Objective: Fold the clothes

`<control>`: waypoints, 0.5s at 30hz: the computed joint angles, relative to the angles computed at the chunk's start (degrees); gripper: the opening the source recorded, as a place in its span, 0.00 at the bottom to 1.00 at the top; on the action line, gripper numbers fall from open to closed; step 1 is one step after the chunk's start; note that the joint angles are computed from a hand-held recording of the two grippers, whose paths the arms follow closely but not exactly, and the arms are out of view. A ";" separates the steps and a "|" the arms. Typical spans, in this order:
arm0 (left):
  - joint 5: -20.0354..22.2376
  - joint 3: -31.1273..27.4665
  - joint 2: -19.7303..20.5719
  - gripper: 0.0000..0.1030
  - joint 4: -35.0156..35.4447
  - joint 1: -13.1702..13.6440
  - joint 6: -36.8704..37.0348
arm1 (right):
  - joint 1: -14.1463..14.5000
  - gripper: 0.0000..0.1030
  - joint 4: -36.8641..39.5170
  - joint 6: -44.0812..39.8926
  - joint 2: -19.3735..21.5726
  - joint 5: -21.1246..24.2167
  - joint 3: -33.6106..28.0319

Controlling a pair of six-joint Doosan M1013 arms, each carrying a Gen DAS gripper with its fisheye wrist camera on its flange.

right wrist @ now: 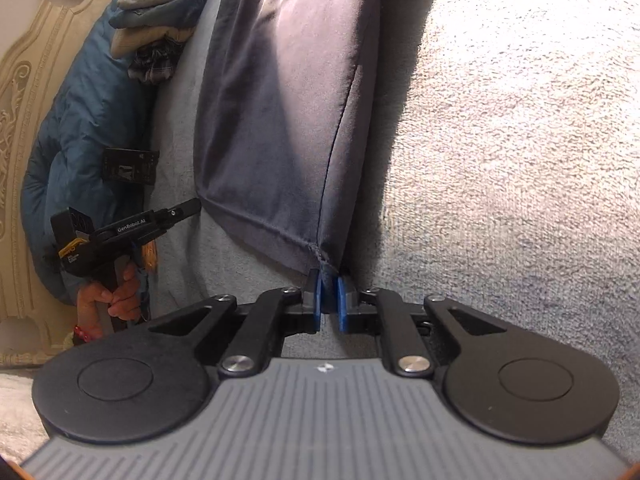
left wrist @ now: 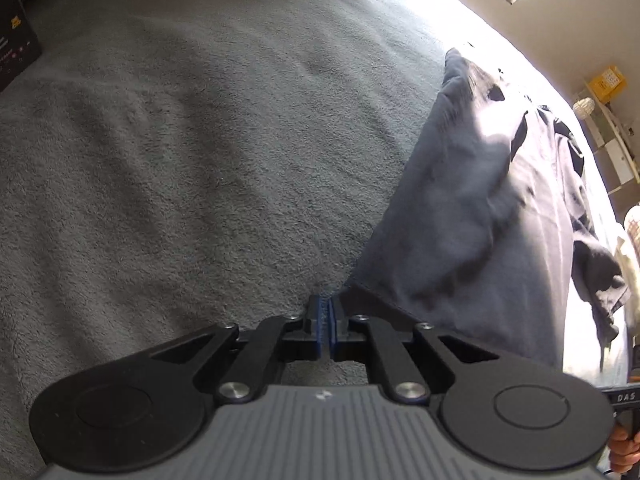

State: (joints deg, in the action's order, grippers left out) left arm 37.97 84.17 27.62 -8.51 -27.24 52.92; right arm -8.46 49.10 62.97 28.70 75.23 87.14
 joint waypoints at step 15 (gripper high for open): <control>-4.07 -16.25 8.68 0.25 17.02 -3.58 12.29 | 3.87 0.18 2.46 -36.19 -3.67 -20.11 -0.38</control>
